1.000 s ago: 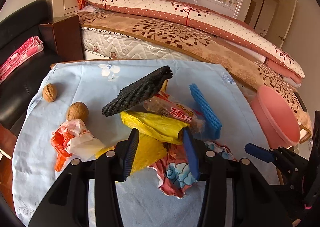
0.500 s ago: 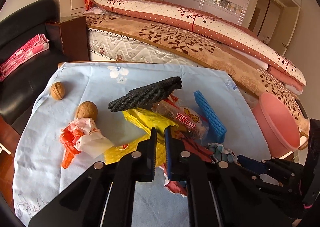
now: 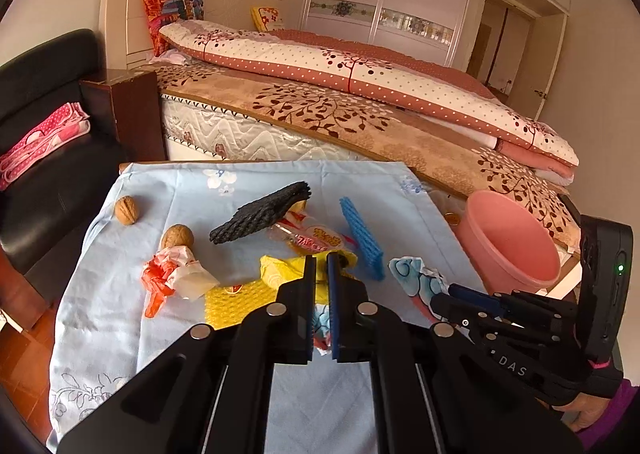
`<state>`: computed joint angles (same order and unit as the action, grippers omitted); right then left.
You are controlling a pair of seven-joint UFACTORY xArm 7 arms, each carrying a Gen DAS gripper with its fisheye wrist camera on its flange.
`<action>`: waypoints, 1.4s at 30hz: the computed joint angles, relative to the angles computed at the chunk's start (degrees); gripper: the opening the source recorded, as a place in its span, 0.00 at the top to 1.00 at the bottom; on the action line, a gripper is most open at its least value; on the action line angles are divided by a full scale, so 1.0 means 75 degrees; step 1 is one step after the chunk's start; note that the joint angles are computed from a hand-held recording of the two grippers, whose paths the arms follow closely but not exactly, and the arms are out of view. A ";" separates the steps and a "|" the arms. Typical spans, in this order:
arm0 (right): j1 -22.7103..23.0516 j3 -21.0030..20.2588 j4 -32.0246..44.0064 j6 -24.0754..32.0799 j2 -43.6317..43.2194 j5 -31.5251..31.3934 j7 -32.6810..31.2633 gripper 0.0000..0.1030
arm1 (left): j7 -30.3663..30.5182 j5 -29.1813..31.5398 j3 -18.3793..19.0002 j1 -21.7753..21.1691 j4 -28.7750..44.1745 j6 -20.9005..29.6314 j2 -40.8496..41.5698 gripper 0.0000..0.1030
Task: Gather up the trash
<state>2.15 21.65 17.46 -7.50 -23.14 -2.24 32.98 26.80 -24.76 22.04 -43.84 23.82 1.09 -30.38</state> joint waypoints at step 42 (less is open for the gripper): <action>0.0455 -0.1282 -0.1007 -0.0018 -0.1181 0.0248 -0.0179 0.81 | 0.0108 -0.1284 -0.1661 0.0579 0.1181 0.0316 0.1931 0.56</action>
